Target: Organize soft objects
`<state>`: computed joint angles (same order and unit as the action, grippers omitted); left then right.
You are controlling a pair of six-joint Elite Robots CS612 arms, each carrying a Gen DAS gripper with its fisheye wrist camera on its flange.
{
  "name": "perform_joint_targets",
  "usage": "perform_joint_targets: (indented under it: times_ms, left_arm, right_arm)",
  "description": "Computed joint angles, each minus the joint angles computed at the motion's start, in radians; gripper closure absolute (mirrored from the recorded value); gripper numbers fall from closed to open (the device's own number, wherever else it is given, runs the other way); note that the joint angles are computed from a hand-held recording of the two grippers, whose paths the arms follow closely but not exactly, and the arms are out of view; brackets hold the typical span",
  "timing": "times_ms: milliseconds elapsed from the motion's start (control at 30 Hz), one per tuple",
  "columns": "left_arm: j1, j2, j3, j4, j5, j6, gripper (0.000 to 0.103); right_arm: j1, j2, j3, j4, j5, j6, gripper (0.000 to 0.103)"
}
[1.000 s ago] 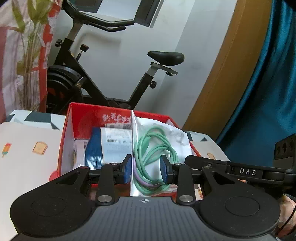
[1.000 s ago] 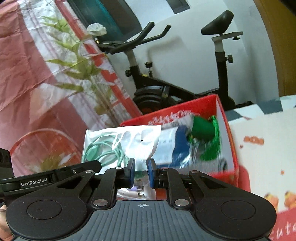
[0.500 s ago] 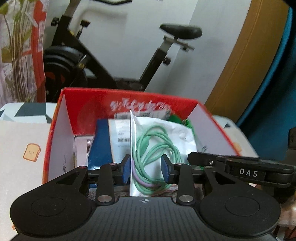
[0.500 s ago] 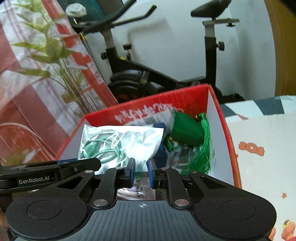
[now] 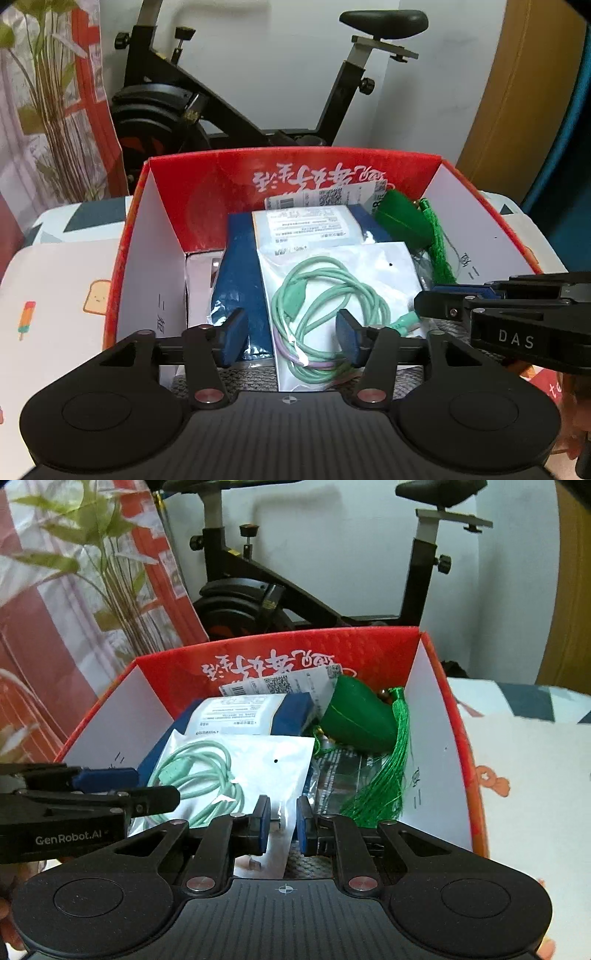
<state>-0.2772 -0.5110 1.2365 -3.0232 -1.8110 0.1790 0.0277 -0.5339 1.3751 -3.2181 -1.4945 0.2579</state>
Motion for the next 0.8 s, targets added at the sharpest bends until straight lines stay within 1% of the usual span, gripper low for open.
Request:
perform_joint_targets:
  times_ms: [100, 133, 167, 200, 233, 300, 333, 367, 400, 467, 500, 533, 600, 633, 700, 733, 800]
  left_arm:
    - [0.0, -0.014, 0.021, -0.032, 0.003, -0.005, 0.026]
    - [0.0, -0.022, 0.032, -0.041, 0.003, -0.013, 0.024]
    - [0.001, -0.029, 0.043, -0.053, 0.004, -0.023, 0.018]
    - [0.001, -0.037, 0.056, -0.072, 0.008, -0.033, 0.014]
    - [0.0, -0.047, 0.073, -0.099, 0.021, -0.044, 0.013]
    - [-0.003, -0.066, 0.103, -0.14, 0.05, -0.055, 0.01]
    - [-0.005, -0.077, 0.119, -0.161, 0.07, -0.057, 0.009]
    - [-0.007, -0.087, 0.134, -0.182, 0.089, -0.057, 0.006]
    - [-0.009, -0.098, 0.151, -0.205, 0.109, -0.059, 0.003]
    - [-0.01, -0.114, 0.179, -0.252, 0.132, -0.067, 0.002]
    - [-0.009, -0.124, 0.193, -0.27, 0.136, -0.077, 0.001]
    - [-0.007, -0.132, 0.202, -0.281, 0.135, -0.086, 0.0]
    - [-0.005, -0.15, 0.228, -0.316, 0.138, -0.107, 0.0]
    - [-0.005, -0.161, 0.245, -0.339, 0.155, -0.118, 0.0]
    - [-0.007, -0.181, 0.276, -0.383, 0.186, -0.132, 0.0]
    - [-0.008, -0.192, 0.294, -0.41, 0.198, -0.134, 0.0]
    - [-0.01, -0.212, 0.325, -0.454, 0.215, -0.139, 0.0]
  right_arm:
    - [0.002, -0.017, 0.022, -0.029, -0.014, -0.021, 0.082]
    - [0.001, -0.025, 0.032, -0.042, -0.017, -0.029, 0.082]
    - [0.002, -0.033, 0.042, -0.058, -0.024, -0.036, 0.081]
    - [0.002, -0.04, 0.051, -0.073, -0.03, -0.045, 0.077]
    - [0.003, -0.048, 0.061, -0.088, -0.038, -0.051, 0.075]
    - [0.004, -0.066, 0.083, -0.123, -0.055, -0.057, 0.063]
    - [0.004, -0.074, 0.094, -0.14, -0.062, -0.056, 0.06]
    - [0.004, -0.083, 0.107, -0.161, -0.068, -0.057, 0.052]
    - [0.005, -0.093, 0.12, -0.18, -0.077, -0.06, 0.047]
    - [0.009, -0.11, 0.143, -0.21, -0.102, -0.069, 0.041]
    - [0.01, -0.121, 0.158, -0.23, -0.108, -0.071, 0.035]
    - [0.011, -0.13, 0.172, -0.249, -0.112, -0.069, 0.033]
    - [0.012, -0.151, 0.202, -0.286, -0.116, -0.066, 0.02]
    - [0.014, -0.161, 0.217, -0.31, -0.119, -0.066, 0.016]
    - [0.018, -0.18, 0.248, -0.366, -0.13, -0.066, 0.004]
    - [0.02, -0.19, 0.263, -0.392, -0.134, -0.065, 0.001]
    - [0.024, -0.213, 0.296, -0.441, -0.136, -0.052, 0.0]
